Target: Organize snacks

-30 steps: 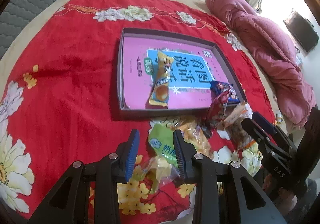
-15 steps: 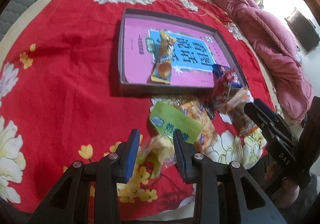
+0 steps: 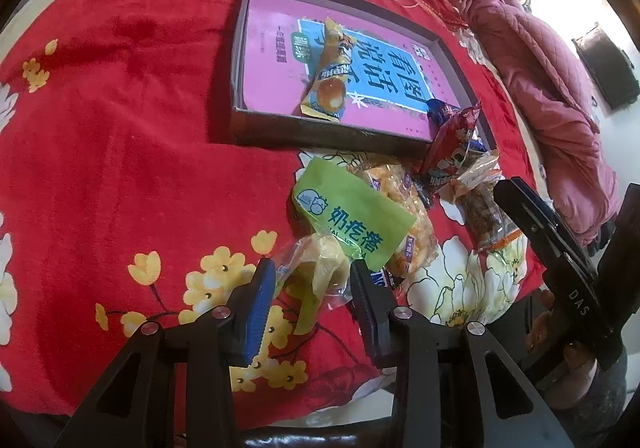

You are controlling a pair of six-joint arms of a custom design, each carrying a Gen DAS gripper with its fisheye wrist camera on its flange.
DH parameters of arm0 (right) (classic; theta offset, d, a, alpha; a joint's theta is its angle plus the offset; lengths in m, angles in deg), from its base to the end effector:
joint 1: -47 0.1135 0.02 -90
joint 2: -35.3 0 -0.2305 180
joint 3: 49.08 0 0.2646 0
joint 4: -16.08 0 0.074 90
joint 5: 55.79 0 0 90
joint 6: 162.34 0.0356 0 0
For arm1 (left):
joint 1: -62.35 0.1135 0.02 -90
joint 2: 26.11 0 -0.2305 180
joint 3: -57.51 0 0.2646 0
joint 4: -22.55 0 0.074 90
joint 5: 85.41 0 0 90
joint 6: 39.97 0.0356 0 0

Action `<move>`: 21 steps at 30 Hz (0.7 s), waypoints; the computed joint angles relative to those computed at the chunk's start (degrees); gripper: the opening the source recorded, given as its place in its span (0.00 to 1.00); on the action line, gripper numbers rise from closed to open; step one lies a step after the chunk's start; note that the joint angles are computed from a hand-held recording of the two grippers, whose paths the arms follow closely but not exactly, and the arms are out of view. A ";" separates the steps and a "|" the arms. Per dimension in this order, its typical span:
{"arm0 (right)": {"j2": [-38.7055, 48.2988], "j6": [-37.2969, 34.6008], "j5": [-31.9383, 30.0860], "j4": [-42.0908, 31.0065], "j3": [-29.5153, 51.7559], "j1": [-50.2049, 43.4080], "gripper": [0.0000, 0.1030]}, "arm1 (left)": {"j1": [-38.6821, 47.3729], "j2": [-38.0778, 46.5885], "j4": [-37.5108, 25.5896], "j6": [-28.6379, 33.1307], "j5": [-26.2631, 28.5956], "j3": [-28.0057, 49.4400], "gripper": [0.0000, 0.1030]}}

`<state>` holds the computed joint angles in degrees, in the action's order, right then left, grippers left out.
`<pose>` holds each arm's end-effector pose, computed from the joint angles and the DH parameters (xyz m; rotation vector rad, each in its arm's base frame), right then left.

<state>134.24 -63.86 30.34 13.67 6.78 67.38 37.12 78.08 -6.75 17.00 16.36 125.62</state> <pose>0.3046 0.1157 0.0824 -0.2801 2.3696 0.3214 0.3006 -0.1497 0.0822 -0.1282 2.8112 -0.5522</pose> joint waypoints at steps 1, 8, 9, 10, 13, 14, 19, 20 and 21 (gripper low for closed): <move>0.10 -0.05 -0.07 0.03 0.03 0.00 0.66 | -0.14 0.21 0.11 -0.16 0.16 0.08 0.39; 2.06 -0.67 -0.82 -0.57 1.23 0.38 0.66 | -0.29 1.64 0.40 -0.44 0.31 0.64 0.39; 2.51 -0.78 -0.97 -0.79 1.55 0.44 0.66 | -0.20 1.83 0.50 -0.39 0.32 0.67 0.39; 2.88 -0.89 -1.02 -0.87 1.80 0.53 0.66 | -0.19 2.03 0.58 -0.41 0.25 0.74 0.39; 3.59 -1.24 -1.31 -1.01 2.30 0.59 0.66 | 0.11 2.79 1.02 -0.58 0.36 0.85 0.46; 3.76 -1.32 -1.38 -1.07 2.42 0.60 0.66 | 0.27 2.98 1.10 -0.56 0.48 0.82 0.49; 5.40 -1.33 -1.70 -1.48 3.74 0.56 0.66 | 0.48 4.70 1.64 -0.56 0.76 1.59 0.51; 5.76 -1.32 -1.71 -1.56 4.01 0.52 0.66 | 0.41 4.86 1.71 -0.60 0.66 1.72 0.51; 6.25 -1.28 -1.76 -1.66 4.40 0.49 0.66 | 0.30 5.09 1.81 -0.65 0.56 1.86 0.51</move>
